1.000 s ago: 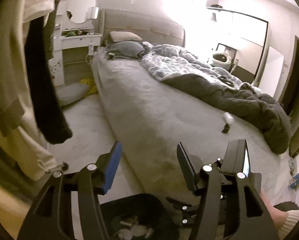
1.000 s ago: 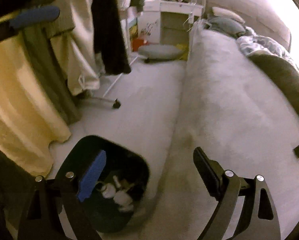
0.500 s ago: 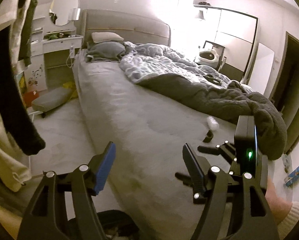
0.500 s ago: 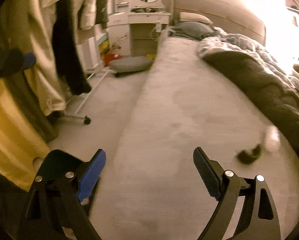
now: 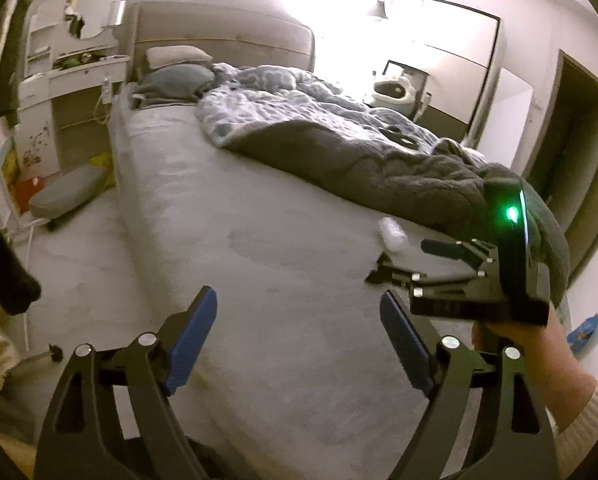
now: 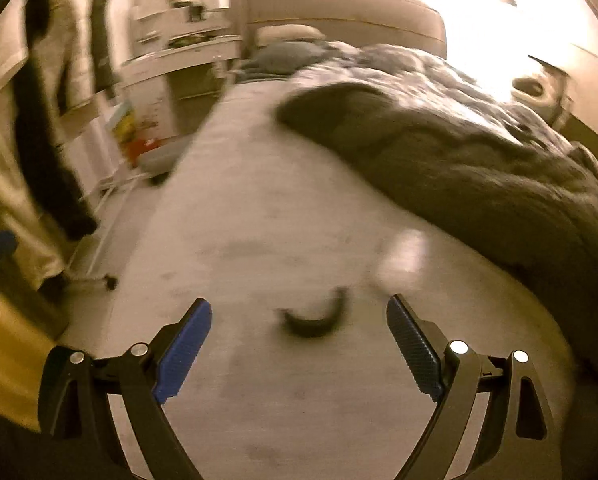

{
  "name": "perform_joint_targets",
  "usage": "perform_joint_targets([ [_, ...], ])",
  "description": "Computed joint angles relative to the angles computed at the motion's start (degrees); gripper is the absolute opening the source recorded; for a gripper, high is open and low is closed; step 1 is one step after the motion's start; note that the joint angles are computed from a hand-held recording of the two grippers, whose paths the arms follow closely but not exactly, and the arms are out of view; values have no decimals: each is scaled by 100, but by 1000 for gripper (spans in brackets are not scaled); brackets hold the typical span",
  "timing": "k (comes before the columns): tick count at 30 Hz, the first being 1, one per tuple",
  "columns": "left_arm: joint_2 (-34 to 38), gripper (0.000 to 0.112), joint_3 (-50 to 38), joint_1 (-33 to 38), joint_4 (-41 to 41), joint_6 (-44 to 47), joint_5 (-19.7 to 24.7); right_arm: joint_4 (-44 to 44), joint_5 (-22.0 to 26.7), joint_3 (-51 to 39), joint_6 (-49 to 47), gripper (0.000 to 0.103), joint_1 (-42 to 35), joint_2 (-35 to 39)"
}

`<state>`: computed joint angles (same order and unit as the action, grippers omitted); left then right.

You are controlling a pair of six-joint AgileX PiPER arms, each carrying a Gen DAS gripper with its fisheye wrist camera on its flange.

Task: Collect trash
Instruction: 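Move both open tools from the bin back to the remaining trash on the bed, then grasp the bubble wrap piece with the right tool while the left tool grasps the black curved plastic piece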

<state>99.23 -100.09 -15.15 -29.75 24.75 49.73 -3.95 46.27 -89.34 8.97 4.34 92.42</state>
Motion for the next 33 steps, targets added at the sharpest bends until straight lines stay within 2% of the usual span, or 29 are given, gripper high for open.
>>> perform_joint_targets([
  [9, 600, 89, -306, -667, 331, 350, -257, 399, 121, -223, -210, 90, -789, 240],
  [18, 1409, 89, -988, -932, 114, 752, 58, 519, 306, -899, -238, 90, -899, 920],
  [20, 1472, 89, -1060, -983, 142, 738, 53, 664, 355, -1099, -256, 85, -963, 1092],
  [21, 1572, 89, -1205, -998, 140, 699, 137, 706, 431, -1219, -256, 77, -988, 1184],
  [22, 1622, 89, -1285, -978, 96, 682, 225, 699, 498, -1336, -209, 73, -1001, 1284],
  [24, 1815, 89, -1572, -961, -14, 558, 466, 716, 568, -1499, -159, 72, -1036, 1433],
  [27, 1939, 88, -1739, -1005, -3, 483, 538, 707, 684, -1717, -20, 69, -1070, 1660],
  [33, 2102, 80, -1945, -1025, 145, 433, 503, 518, 757, -1780, 24, 52, -1043, 1796],
])
